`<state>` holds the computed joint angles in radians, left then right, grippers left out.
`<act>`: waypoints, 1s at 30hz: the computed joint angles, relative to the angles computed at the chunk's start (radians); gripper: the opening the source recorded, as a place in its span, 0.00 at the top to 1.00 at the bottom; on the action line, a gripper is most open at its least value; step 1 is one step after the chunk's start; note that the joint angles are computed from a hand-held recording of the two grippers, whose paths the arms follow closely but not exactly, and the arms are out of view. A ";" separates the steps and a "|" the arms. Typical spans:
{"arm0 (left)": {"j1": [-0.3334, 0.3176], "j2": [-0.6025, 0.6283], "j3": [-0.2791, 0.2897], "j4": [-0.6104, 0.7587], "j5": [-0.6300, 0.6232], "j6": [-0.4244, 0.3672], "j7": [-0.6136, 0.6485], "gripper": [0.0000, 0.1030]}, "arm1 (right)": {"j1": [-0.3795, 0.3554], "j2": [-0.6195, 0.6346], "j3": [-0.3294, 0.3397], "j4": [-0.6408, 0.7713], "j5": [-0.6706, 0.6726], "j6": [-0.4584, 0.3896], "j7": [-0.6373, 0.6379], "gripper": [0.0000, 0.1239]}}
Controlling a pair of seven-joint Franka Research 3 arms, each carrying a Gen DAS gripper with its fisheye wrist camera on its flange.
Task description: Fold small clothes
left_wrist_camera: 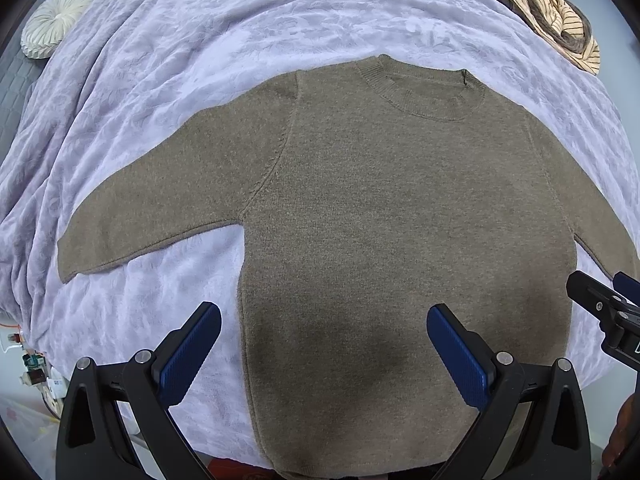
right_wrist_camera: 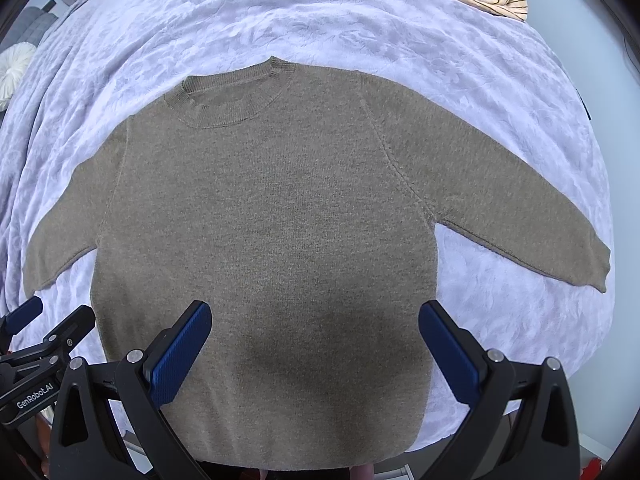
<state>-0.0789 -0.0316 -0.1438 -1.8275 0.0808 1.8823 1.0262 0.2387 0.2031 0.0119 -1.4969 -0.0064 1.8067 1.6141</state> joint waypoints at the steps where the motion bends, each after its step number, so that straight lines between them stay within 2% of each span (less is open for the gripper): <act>1: 0.000 0.002 0.000 0.002 0.000 0.000 0.000 0.00 | 0.000 0.000 0.000 0.001 0.001 -0.001 -0.001 0.17; 11: 0.010 -0.012 0.008 -0.037 -0.012 0.013 -0.005 0.00 | -0.001 -0.009 0.004 -0.032 0.025 0.005 -0.003 0.17; 16: 0.022 -0.031 0.019 -0.088 -0.037 0.053 -0.002 0.00 | 0.002 -0.021 0.009 -0.069 0.039 0.020 -0.011 0.17; 23: 0.059 -0.093 0.059 -0.228 -0.141 0.204 0.027 0.00 | 0.013 -0.042 0.024 -0.141 0.077 0.058 -0.033 0.17; 30: 0.132 -0.176 0.124 -0.404 -0.193 0.374 0.039 0.00 | 0.049 -0.058 0.050 -0.213 0.093 0.091 -0.071 0.17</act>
<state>0.0535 -0.2080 -0.0195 -2.2319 -0.1126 2.2565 1.0654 0.2877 0.1449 0.0618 -1.7097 0.0870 1.8975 1.5428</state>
